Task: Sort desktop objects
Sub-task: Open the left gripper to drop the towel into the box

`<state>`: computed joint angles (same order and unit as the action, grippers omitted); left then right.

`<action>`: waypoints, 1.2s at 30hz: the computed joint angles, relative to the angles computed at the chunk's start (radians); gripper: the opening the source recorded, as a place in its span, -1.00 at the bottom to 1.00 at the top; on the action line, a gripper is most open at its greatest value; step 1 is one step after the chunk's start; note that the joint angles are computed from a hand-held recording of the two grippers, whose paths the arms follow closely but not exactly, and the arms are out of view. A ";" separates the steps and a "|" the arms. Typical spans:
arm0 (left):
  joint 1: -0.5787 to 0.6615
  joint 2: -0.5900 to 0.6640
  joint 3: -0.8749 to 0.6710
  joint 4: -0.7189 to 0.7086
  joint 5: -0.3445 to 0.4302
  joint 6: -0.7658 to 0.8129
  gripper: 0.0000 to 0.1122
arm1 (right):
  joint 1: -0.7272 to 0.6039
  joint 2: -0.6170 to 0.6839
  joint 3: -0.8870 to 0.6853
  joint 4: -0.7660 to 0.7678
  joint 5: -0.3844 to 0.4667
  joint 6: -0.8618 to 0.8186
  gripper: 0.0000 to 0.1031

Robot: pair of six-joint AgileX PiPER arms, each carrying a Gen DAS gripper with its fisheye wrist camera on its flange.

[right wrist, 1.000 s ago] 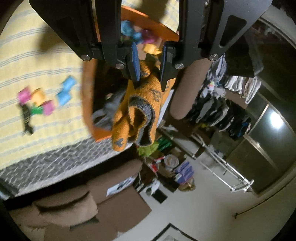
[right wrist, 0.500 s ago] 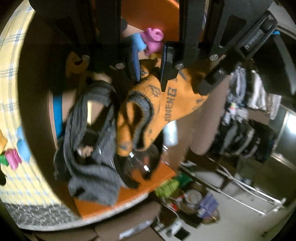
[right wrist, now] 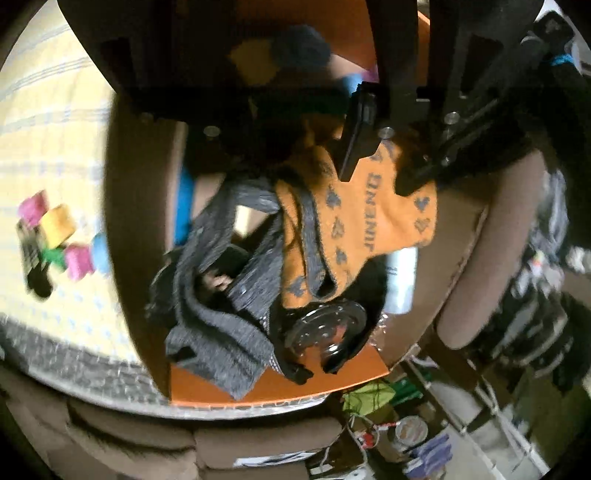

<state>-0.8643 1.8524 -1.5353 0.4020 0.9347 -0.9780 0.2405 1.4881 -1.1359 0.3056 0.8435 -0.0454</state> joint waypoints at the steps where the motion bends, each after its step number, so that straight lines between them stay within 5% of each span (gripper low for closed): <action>1: -0.013 0.018 -0.025 0.018 0.037 0.001 -0.71 | 0.013 -0.008 0.001 -0.041 -0.002 0.012 -0.23; 5: -0.026 0.034 -0.064 0.034 0.090 -0.013 -0.60 | 0.060 -0.022 0.003 -0.141 -0.017 0.063 -0.21; 7: -0.020 0.001 -0.049 0.035 0.082 -0.059 -0.16 | 0.055 -0.034 0.007 -0.122 -0.021 0.043 -0.21; 10: -0.025 -0.088 0.020 0.061 0.002 -0.144 0.11 | 0.042 -0.058 -0.009 -0.093 -0.013 0.018 -0.15; 14: -0.050 -0.139 0.048 0.107 -0.035 -0.204 0.13 | 0.004 -0.114 -0.019 -0.062 -0.016 -0.014 0.15; 20: -0.085 -0.118 0.008 0.130 -0.036 -0.223 0.50 | -0.109 -0.166 -0.011 -0.012 0.000 -0.088 0.54; 28: -0.149 -0.041 -0.116 0.160 -0.039 -0.235 0.66 | -0.348 -0.195 0.003 0.061 0.036 -0.268 0.61; 30: -0.168 -0.005 -0.167 0.152 -0.045 -0.212 0.82 | -0.410 -0.198 0.008 0.069 0.038 -0.312 0.63; 36: -0.226 0.118 -0.365 0.153 -0.006 -0.151 0.82 | -0.599 -0.171 0.014 0.142 0.064 -0.453 0.68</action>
